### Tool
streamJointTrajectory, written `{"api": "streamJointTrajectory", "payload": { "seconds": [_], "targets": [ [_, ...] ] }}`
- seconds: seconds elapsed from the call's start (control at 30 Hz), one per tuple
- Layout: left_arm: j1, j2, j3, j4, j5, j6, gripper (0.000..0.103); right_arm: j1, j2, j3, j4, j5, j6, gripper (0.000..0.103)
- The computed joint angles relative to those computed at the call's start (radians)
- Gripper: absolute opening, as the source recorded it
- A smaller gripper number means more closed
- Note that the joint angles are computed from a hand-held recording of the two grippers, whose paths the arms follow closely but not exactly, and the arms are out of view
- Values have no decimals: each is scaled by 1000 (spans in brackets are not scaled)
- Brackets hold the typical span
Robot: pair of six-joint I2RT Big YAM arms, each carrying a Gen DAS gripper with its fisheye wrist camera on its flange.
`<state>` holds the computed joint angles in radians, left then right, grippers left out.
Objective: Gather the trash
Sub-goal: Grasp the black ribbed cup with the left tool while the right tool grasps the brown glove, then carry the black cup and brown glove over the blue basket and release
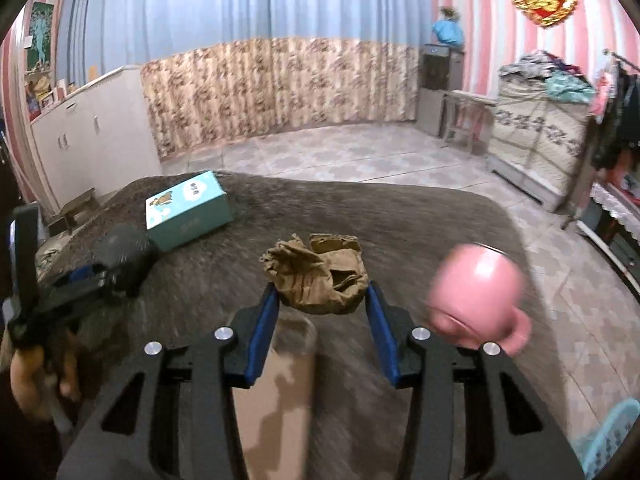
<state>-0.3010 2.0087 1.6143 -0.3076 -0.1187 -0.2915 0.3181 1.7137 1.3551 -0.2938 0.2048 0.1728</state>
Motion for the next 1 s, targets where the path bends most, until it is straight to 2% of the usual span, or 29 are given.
{"api": "streamJointTrajectory", "payload": {
  "seconds": [0.13, 0.3, 0.5, 0.6, 0.73, 0.9, 1.0],
  "targets": [
    [-31, -57, -68, 68, -55, 55, 69, -25, -141, -173, 46, 42, 34, 45],
    [-86, -151, -157, 140, -50, 74, 69, -55, -299, -351, 82, 132, 69, 45],
    [-208, -255, -258, 255, -43, 98, 69, -81, -492, -518, 95, 268, 105, 45],
    [-267, -275, -266, 279, -43, 106, 69, -98, -600, -616, 100, 341, 141, 45],
    [-339, -279, -250, 281, -14, 96, 69, -152, -686, -697, 94, 387, 183, 45],
    [-425, -256, -212, 267, 6, 130, 69, -262, -735, -756, 108, 410, 193, 45],
    [-466, -244, -201, 275, 12, 159, 70, -356, -753, -789, 124, 364, 218, 45]
  ]
}}
